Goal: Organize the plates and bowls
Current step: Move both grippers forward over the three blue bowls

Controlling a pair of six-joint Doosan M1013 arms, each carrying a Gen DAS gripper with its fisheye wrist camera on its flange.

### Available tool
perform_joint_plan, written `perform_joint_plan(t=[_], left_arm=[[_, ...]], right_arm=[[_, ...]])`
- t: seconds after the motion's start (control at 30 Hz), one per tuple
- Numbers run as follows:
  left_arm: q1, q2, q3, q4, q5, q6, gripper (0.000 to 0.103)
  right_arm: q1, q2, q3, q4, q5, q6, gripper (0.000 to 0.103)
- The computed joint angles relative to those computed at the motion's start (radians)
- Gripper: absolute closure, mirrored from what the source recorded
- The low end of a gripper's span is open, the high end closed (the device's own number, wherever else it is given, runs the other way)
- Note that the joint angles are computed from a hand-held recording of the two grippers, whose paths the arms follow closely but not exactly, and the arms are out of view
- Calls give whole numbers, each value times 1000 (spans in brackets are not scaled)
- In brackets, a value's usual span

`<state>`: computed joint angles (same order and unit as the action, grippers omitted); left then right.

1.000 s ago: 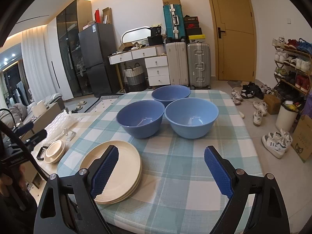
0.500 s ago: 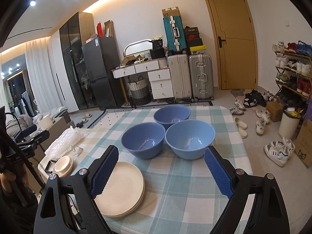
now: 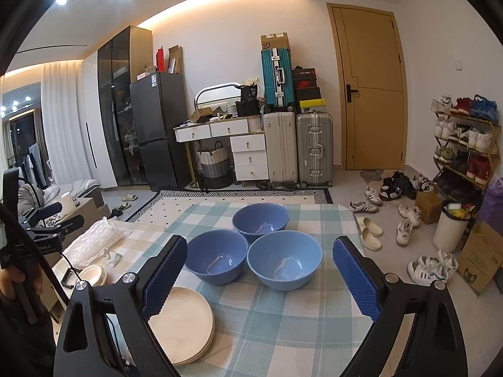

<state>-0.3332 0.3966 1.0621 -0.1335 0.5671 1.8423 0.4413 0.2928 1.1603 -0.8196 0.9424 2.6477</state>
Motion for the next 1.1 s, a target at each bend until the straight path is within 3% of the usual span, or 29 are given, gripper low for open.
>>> perform_joint_plan(t=[0.37,0.63,1.1], left_arm=[[-2,53,-115,-26,101,13,2],[-5,74,-157,1,123,-7,2],[-26,158,-316,28,238,-30,2]], right_arm=[[-38,11,-40,73,10,-49,5],[-70,31,-90,153,23,-128,4],[-117,85,-192,226,104,-213,4]])
